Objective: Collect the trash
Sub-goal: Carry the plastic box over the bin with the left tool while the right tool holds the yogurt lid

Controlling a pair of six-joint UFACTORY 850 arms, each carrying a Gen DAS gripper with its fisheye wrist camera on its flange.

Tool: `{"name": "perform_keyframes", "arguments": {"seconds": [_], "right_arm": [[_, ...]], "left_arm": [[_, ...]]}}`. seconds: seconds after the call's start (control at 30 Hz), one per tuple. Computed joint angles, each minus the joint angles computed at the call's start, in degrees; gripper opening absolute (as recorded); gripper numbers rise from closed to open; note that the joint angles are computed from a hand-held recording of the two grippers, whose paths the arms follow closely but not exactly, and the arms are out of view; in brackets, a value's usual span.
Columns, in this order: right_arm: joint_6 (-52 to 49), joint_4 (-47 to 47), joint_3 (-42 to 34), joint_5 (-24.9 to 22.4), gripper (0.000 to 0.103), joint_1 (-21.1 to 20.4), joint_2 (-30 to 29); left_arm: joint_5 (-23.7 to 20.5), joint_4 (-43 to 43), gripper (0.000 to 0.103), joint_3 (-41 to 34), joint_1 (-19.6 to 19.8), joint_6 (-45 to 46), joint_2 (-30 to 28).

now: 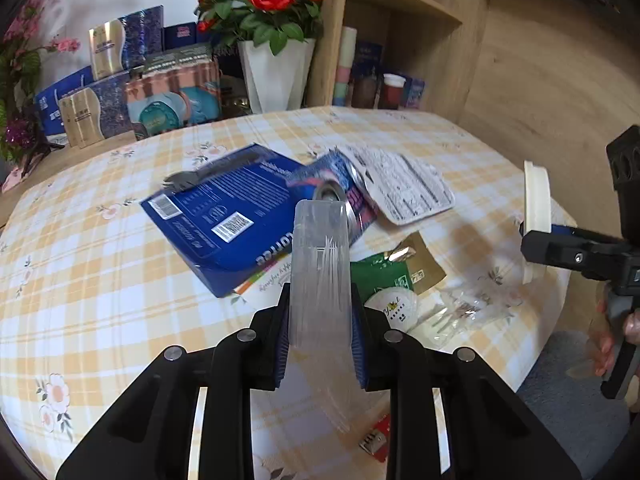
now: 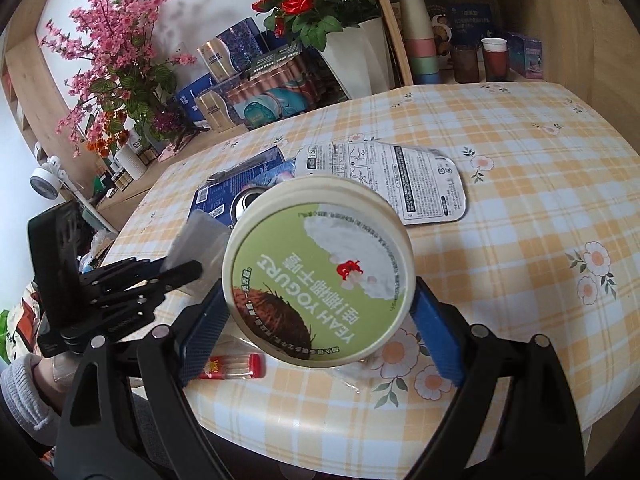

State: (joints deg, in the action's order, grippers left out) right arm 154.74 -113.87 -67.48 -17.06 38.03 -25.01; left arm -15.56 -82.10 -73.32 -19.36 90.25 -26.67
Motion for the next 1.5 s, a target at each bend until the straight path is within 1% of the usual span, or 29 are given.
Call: {"name": "perform_keyframes", "arguments": {"seconds": [0.2,0.33,0.47,0.83,0.97,1.13,1.23,1.5], "right_arm": [[-6.1,5.1,1.5,-2.4,0.087,1.8,2.1],[-6.9,6.6,2.6,-3.1,0.087,3.0,3.2],[-8.0,7.6,3.1,-3.5,0.087,4.2,3.8],[-12.1,10.6,4.5,-4.9,0.087,7.3,6.0],[-12.8,11.1,5.3,-5.4,0.087,8.4,7.0],[-13.9,12.2,6.5,-6.6,0.087,10.0,8.3],[-13.7,12.2,7.3,-7.2,0.087,10.8,9.1],[-15.4,13.7,8.7,-8.7,0.087,13.5,10.6]], "left_arm": [[0.2,-7.0,0.025,3.5,0.6,6.5,4.7],[-0.4,-14.0,0.025,7.2,0.9,12.2,9.1],[-0.7,-17.2,0.025,10.2,1.0,14.8,12.7],[-0.9,-24.6,0.025,19.3,0.6,18.2,23.1],[-1.7,-25.5,0.025,21.9,0.6,17.2,26.1],[-0.3,-27.2,0.025,24.9,-0.2,18.4,30.1],[-0.4,-28.3,0.025,26.7,-0.2,18.7,32.4],[-0.1,-28.2,0.025,31.0,0.2,15.9,38.2]]}}
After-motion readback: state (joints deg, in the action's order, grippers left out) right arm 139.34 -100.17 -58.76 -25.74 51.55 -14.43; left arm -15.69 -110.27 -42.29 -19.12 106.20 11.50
